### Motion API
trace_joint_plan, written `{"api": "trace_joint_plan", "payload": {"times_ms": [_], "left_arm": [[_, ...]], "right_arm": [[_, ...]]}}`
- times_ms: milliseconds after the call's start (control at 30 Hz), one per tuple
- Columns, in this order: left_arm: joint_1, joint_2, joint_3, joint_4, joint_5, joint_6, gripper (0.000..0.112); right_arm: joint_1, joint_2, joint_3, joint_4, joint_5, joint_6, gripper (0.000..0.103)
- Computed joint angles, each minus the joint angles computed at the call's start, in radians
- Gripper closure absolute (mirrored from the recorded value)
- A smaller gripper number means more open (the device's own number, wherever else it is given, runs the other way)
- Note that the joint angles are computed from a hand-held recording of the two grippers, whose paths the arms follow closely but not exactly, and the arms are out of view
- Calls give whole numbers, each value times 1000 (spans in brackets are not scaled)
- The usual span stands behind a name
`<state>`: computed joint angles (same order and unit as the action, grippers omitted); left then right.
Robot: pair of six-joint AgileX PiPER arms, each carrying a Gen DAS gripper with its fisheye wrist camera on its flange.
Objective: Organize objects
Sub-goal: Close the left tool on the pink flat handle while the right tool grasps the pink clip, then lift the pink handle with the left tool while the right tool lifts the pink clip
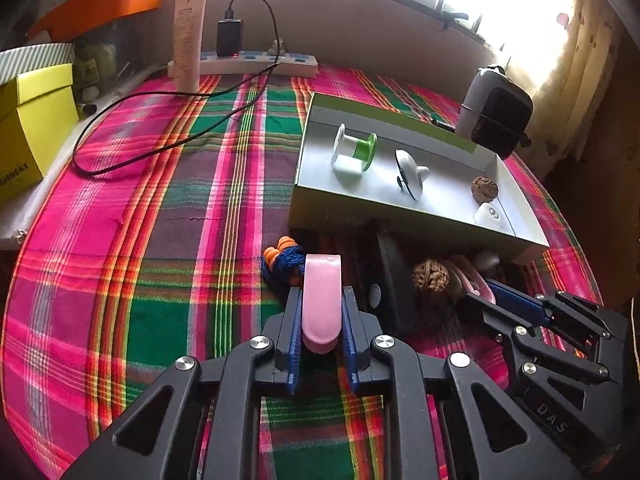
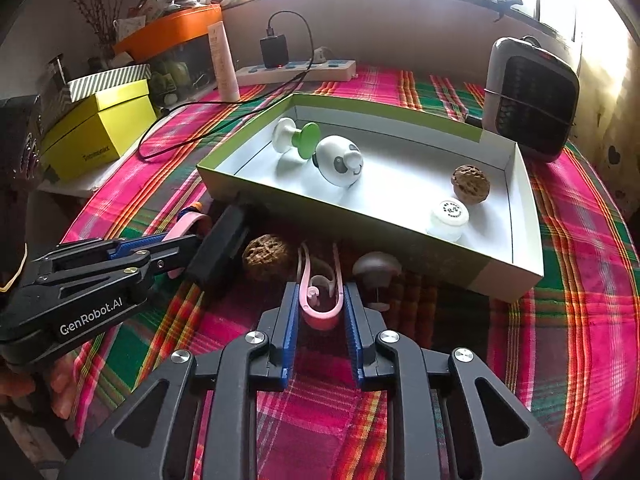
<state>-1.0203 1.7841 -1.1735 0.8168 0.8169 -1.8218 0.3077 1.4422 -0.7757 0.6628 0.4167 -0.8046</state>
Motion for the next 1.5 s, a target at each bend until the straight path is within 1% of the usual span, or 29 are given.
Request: {"api": "trace_joint_plan", "payload": {"times_ms": [333, 433, 567, 700, 833, 967, 1067, 1100, 1167, 1200, 1267, 1500], "left_arm": [[-63, -21, 27, -8, 20, -27, 96], [-85, -23, 29, -10, 38, -31, 96], [-90, -27, 34, -11, 40, -31, 96], [-85, -23, 26, -15, 32, -15, 88], [-72, -4, -1, -21, 38, 20, 80], [-66, 13, -21, -18, 58, 44, 80], [-65, 12, -19, -12, 62, 36, 81], [-66, 13, -19, -11, 64, 33, 82], [-69, 20, -29, -15, 83, 37, 88], [-71, 23, -34, -17, 94, 40, 92], [-70, 21, -32, -20, 99, 43, 96], [-86, 23, -44, -11, 95, 40, 96]], "right_arm": [[-39, -42, 41, 48, 35, -91, 81], [-56, -56, 53, 47, 50, -105, 81], [-73, -63, 60, 46, 74, -128, 81], [-69, -52, 52, 46, 74, -131, 81], [-45, -27, 37, 28, 53, -104, 81], [-32, -7, 20, 16, 41, -84, 80], [-20, -1, 13, -13, 30, -45, 80], [-20, 0, 12, -12, 26, -41, 80], [-23, -1, 16, 7, 21, -54, 80], [-26, -1, 18, 17, 23, -67, 80], [-37, -2, 20, 42, 30, -96, 80], [-40, -20, 33, 59, 27, -116, 80]]}}
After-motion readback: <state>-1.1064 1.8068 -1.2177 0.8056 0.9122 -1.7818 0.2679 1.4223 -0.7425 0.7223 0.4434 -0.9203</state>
